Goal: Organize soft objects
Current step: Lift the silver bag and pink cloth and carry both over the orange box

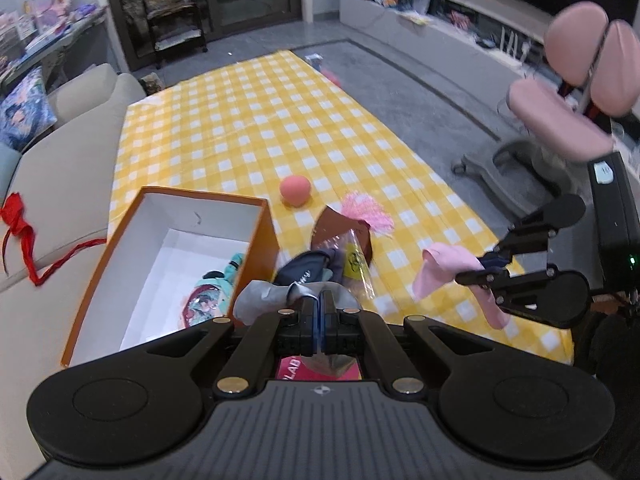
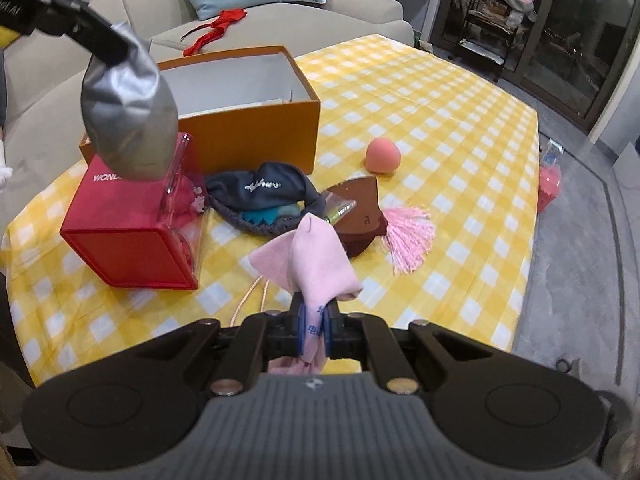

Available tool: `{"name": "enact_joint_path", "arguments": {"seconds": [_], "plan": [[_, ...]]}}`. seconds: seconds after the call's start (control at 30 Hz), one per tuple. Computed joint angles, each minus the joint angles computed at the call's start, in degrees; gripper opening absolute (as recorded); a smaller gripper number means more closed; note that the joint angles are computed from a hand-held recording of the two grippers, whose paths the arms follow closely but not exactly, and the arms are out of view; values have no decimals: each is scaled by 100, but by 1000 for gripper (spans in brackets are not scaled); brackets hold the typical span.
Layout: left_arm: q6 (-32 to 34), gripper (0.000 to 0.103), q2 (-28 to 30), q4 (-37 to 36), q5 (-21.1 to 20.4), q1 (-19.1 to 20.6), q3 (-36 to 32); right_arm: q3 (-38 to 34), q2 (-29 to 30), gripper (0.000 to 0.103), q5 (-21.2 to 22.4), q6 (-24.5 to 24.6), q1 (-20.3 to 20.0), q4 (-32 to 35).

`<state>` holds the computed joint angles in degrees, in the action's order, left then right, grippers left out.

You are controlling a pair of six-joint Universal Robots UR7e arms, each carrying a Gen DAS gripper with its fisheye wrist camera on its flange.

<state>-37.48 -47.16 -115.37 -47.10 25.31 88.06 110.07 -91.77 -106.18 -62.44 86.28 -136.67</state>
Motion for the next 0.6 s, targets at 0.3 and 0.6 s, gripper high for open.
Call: {"name": "enact_joint_path", "arguments": {"seconds": [0.3, 0.6], "plan": [[-166, 1, -568, -952, 237, 175, 775, -265, 400, 6, -382, 42, 662, -86], [-152, 1, -1127, -2402, 445, 614, 1646, -958, 1342, 6, -597, 178, 1505, -131]]}}
